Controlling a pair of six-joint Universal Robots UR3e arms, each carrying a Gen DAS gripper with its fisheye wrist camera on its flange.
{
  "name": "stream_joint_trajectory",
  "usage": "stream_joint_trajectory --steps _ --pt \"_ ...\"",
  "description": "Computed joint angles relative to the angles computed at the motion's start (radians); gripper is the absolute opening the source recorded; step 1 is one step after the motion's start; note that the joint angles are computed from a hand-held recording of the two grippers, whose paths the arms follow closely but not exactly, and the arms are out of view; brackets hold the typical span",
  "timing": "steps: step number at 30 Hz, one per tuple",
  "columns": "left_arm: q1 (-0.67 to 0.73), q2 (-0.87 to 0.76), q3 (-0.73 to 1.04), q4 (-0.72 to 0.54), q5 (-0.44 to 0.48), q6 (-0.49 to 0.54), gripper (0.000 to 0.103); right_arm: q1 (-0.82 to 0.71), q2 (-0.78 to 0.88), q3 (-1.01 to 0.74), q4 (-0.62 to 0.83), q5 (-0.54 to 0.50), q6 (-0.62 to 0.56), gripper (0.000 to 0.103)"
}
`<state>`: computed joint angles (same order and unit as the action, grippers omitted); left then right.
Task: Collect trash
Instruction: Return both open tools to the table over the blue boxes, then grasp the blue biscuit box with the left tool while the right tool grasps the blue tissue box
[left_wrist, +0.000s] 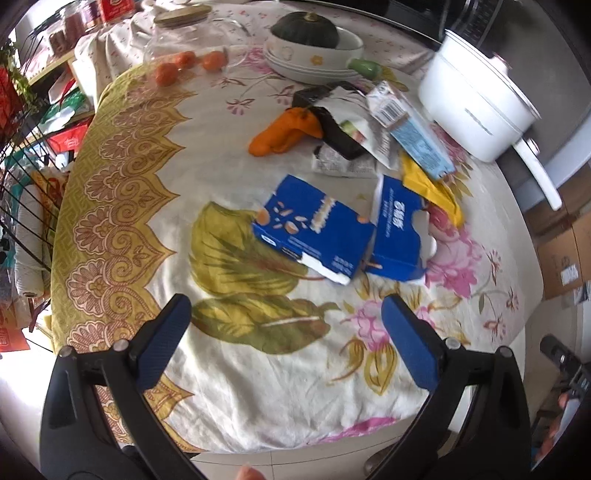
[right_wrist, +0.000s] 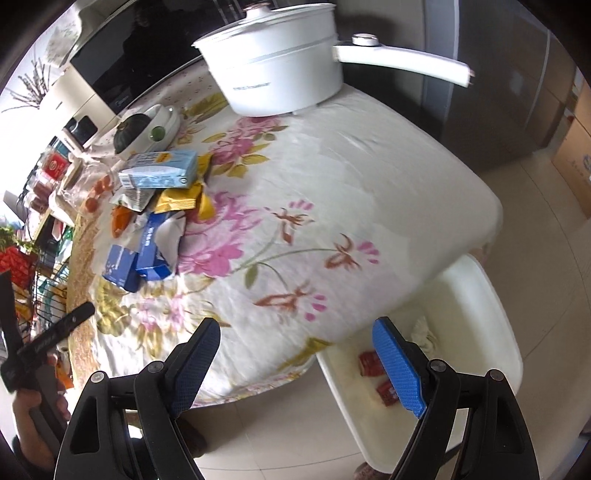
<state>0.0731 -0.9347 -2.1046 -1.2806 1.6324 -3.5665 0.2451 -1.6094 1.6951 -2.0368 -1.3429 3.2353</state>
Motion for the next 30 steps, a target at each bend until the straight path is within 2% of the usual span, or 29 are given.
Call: stream_joint_trajectory --steps 4,8,12,15,18,22,24,30 --pt "0.009 -0.176 0.055 0.081 0.036 -0.077 0.102 0.041 0.067 -0.062 -0.005 -0.019 0.012 0.086" --pt "-0.013 -0.338 0.093 0.174 0.067 -0.206 0.102 0.043 0.095 -0.094 0.002 -0.013 0.017 0.086" --pt "-0.071 -0.489 0.14 0.244 0.146 -0.317 0.102 0.036 0.111 -0.108 0.003 -0.001 0.026 0.086" --pt "-0.115 -0.588 0.188 0.265 0.208 -0.341 0.102 0.031 0.118 -0.116 0.006 0.014 0.029 0.086" --pt "-0.119 -0.622 0.193 0.266 0.205 -0.346 0.102 0.031 0.119 -0.121 0.01 0.01 0.024 0.086" --pt "-0.101 -0.584 0.126 0.294 0.169 -0.316 0.102 0.026 0.113 -0.114 0.014 0.003 0.02 0.086" --pt "-0.094 -0.55 0.092 0.305 0.158 -0.275 0.102 0.022 0.108 -0.107 0.015 0.002 0.019 0.086" --pt "0.003 -0.342 -0.058 0.295 0.046 -0.099 0.102 0.032 0.101 -0.099 0.011 0.0 0.027 0.086"
